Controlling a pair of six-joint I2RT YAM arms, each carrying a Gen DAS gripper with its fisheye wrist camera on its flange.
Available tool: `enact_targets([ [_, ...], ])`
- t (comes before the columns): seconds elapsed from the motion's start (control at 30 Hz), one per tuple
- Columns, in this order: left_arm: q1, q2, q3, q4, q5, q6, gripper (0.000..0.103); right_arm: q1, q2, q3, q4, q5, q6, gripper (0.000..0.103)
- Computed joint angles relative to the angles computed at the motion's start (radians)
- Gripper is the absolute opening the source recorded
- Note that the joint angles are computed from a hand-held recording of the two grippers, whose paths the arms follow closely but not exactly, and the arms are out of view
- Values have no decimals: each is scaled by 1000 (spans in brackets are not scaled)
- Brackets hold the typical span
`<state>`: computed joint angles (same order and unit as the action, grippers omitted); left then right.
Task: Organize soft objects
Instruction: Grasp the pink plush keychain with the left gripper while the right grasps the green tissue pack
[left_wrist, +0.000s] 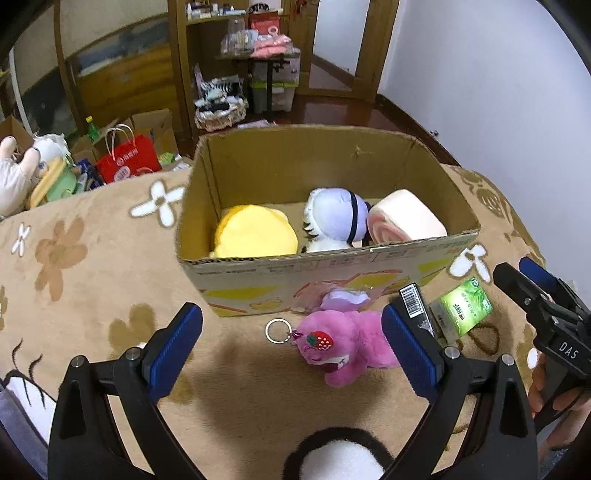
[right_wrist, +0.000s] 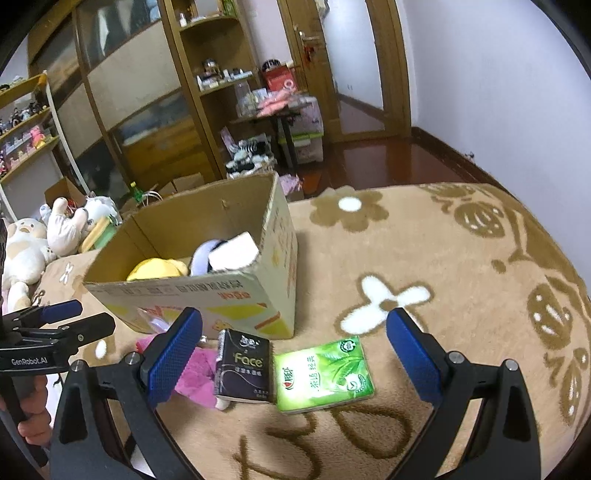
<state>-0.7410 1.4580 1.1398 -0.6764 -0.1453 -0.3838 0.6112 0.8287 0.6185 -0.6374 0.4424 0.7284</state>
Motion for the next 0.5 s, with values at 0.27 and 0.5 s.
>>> enact_targets([
  [0.27,0,88,23,9,30,-1,97,-72,47,-35,50,-66,-23,103],
  [0.5,-37,134,20,21,17,9,97,-113,87,-66,80,-98,-15,103],
])
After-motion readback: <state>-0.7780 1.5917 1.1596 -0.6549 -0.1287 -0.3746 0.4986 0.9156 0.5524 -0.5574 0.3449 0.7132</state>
